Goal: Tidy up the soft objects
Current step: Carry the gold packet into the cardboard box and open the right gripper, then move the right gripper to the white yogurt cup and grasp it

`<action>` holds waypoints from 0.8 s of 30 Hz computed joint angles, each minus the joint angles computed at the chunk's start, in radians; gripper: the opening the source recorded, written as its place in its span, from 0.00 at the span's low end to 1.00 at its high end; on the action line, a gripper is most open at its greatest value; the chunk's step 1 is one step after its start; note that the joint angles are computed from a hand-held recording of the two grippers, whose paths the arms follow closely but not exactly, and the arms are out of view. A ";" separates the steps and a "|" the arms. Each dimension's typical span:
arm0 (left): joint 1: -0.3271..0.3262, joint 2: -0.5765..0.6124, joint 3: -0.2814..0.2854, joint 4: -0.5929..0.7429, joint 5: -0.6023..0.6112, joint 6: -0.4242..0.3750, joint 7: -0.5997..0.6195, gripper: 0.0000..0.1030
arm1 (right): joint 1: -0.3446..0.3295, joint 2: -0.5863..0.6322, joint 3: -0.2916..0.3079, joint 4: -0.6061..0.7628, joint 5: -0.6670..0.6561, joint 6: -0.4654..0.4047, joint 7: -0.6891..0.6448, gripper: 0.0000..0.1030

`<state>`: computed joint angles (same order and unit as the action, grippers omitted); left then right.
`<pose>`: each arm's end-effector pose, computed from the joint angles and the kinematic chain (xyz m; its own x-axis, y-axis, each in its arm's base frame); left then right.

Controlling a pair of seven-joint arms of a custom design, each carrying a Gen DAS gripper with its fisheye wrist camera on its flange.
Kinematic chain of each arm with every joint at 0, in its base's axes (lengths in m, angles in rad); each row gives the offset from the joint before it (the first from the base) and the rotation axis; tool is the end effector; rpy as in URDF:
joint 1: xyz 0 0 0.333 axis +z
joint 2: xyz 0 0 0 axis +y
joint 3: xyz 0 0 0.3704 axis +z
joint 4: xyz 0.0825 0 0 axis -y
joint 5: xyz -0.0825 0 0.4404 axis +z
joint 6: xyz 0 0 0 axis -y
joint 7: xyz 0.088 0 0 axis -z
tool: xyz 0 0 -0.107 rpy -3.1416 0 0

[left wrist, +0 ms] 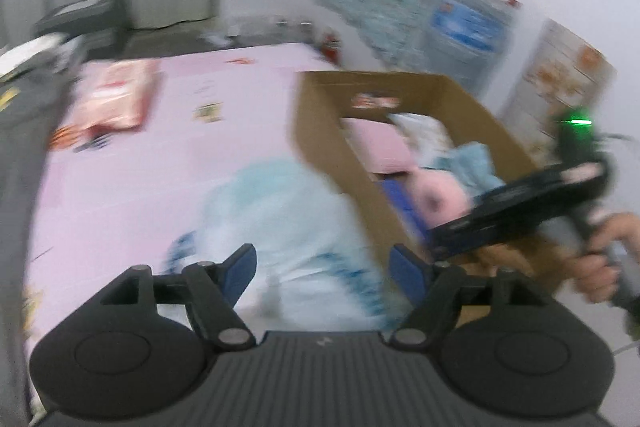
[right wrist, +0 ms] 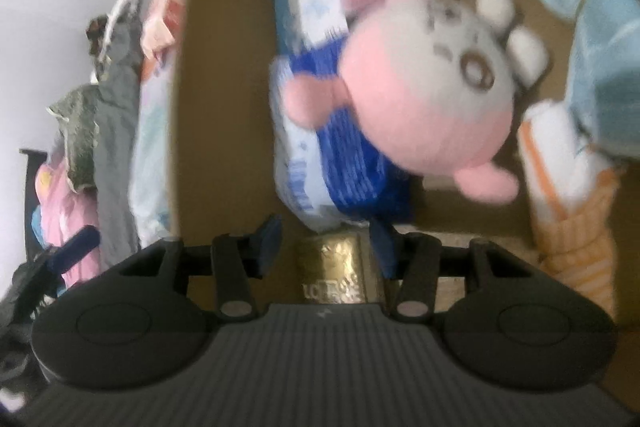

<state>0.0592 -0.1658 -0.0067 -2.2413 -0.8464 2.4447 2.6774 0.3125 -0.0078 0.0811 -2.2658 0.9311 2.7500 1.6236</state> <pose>0.5658 0.0287 0.5035 -0.5166 -0.8387 0.1724 -0.7021 0.2997 -0.6460 0.5575 0.1964 0.4231 -0.2871 -0.7227 -0.6287 -0.8661 0.4762 -0.1519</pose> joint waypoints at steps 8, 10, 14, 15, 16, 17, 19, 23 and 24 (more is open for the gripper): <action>0.095 0.049 0.045 0.026 0.041 0.097 -0.140 0.72 | 0.050 -0.014 -0.003 0.084 0.104 0.084 -0.169 0.55; 0.110 0.054 0.048 0.022 0.041 0.115 -0.150 0.72 | 0.047 0.018 0.005 0.144 0.148 0.047 -0.244 0.56; 0.126 0.066 0.052 0.013 0.021 0.117 -0.142 0.72 | 0.026 0.133 0.045 0.306 0.186 -0.075 -0.318 0.58; 0.127 0.071 0.050 0.006 0.015 0.125 -0.133 0.72 | 0.022 0.164 0.057 0.345 0.177 -0.098 -0.313 0.58; 0.127 0.076 0.044 0.000 0.020 0.143 -0.135 0.72 | 0.018 0.202 0.070 0.392 0.157 -0.121 -0.299 0.58; 0.123 0.079 0.035 -0.010 0.024 0.171 -0.133 0.72 | 0.016 0.245 0.083 0.444 0.130 -0.146 -0.282 0.58; 0.111 0.088 0.021 -0.029 0.024 0.225 -0.108 0.71 | 0.013 0.323 0.109 0.540 0.070 -0.187 -0.244 0.58; 0.096 0.115 0.009 -0.044 0.025 0.286 -0.058 0.67 | 0.038 0.481 0.128 0.746 -0.120 -0.276 -0.118 0.58; 0.096 0.124 0.007 -0.042 0.023 0.289 -0.054 0.65 | 0.048 0.508 0.128 0.786 -0.169 -0.299 -0.084 0.58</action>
